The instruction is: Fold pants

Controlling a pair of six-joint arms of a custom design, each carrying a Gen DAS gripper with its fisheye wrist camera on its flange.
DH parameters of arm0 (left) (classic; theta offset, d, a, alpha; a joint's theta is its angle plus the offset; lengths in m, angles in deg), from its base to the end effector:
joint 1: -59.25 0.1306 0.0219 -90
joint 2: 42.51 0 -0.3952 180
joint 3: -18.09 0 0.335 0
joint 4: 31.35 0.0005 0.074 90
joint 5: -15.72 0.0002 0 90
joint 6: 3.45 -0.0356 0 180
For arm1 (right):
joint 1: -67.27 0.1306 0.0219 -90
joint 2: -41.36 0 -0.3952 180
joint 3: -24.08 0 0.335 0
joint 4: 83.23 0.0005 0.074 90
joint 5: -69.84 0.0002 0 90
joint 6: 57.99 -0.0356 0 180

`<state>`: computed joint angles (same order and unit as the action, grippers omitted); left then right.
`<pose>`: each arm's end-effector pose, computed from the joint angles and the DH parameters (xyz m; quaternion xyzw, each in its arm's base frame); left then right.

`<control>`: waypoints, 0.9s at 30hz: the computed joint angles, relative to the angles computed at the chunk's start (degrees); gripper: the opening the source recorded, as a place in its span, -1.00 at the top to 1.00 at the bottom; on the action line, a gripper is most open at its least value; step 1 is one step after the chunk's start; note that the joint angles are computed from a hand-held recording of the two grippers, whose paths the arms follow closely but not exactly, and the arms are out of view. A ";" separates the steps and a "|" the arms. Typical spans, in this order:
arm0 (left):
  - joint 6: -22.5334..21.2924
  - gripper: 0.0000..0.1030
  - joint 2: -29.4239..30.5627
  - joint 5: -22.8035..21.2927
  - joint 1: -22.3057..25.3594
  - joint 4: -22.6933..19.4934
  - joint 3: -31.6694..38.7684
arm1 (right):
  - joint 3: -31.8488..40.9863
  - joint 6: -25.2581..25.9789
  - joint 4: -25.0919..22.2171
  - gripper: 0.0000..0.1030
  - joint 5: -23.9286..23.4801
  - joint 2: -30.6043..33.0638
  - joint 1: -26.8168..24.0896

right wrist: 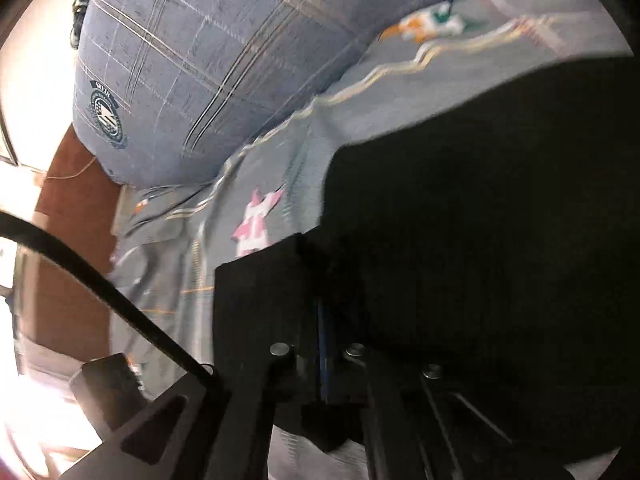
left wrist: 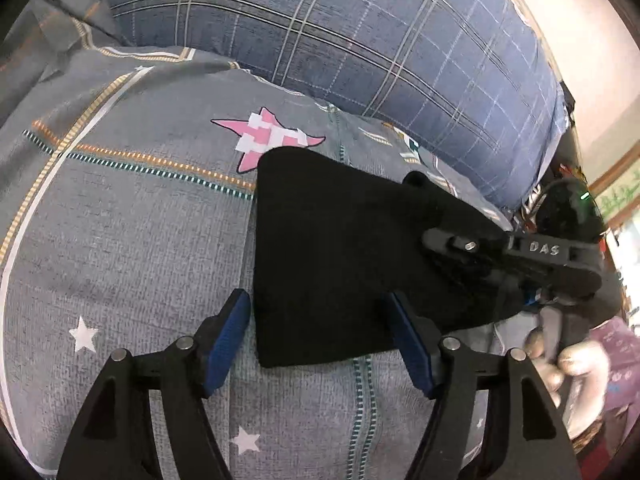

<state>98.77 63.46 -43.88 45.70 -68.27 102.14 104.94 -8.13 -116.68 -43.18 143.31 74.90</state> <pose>0.4773 -0.1341 0.2958 0.0812 0.9287 -0.3040 0.1963 0.4721 0.0768 0.3096 0.2029 0.9130 0.2946 0.1959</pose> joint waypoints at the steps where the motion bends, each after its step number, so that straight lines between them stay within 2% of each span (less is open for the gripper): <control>1: -0.60 -0.35 -0.13 -1.00 -0.41 -0.75 0.30 | 1.58 2.16 -3.26 0.99 4.48 -0.28 0.65; 2: -1.00 -0.35 -0.07 -1.47 -0.64 -2.17 0.97 | 3.17 4.12 -5.99 0.87 9.47 -0.40 1.55; 3: -0.91 -0.35 -0.14 -1.16 -0.66 -3.35 1.41 | 3.80 5.09 -6.11 0.81 11.82 -1.17 2.13; 4: -0.11 -0.35 -0.53 0.06 -0.40 -4.46 1.61 | 3.94 4.90 -5.19 0.80 11.73 -1.83 2.35; 7: 1.40 -0.35 -2.58 1.68 0.33 -3.83 0.41 | 4.35 4.56 -1.04 0.78 8.84 -2.78 2.78; 8: 1.92 -0.35 -3.39 2.11 0.62 -3.39 -0.17 | 4.27 4.72 0.58 0.65 7.50 -2.71 2.94; 10: 2.40 -0.35 -3.80 2.53 0.88 -3.46 -0.42 | 4.13 4.17 3.12 0.37 1.67 -1.44 2.60; 11: 2.31 -0.35 -3.79 2.70 0.99 -3.84 -0.42 | 4.01 2.77 4.21 0.30 -1.60 -0.04 2.36; 13: 1.71 -0.35 -3.93 2.40 1.04 -5.19 -0.33 | 3.84 0.80 3.76 0.30 -2.88 2.06 2.41; 14: 1.12 -0.35 -4.27 2.29 1.09 -6.16 -0.34 | 3.47 0.22 2.79 0.35 -1.65 2.51 2.46; 16: 0.04 -0.35 -4.90 2.24 0.98 -7.01 -0.05 | -0.94 -0.72 6.85 0.64 -1.40 0.89 1.50; 18: -2.56 -0.35 -6.07 1.07 0.49 -7.83 0.65 | -4.26 1.12 7.50 0.63 2.32 -2.83 1.05; 19: -3.80 -0.35 -6.23 0.44 0.14 -8.34 1.29 | -5.85 2.90 6.53 0.44 6.21 -5.31 1.00; 20: -5.76 -0.35 -6.22 -0.78 -0.66 -9.59 2.78 | -7.49 4.31 7.00 0.38 8.93 -7.49 0.87; 22: -7.79 -0.35 -5.67 -1.91 -2.01 -11.25 5.39 | -13.58 6.33 11.06 0.34 10.69 -14.11 -0.89; 25: -9.22 -0.35 -3.73 -3.03 -4.69 -13.75 10.11 | -22.66 5.68 14.93 0.17 15.03 -25.02 -5.58; 27: -9.44 -0.35 -0.77 -3.36 -7.90 -16.52 15.70 | -27.47 3.75 16.19 0.12 17.58 -30.98 -10.26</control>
<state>89.32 62.69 -47.25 37.79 -84.79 117.85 77.47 -4.38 -100.49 -25.61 112.32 64.64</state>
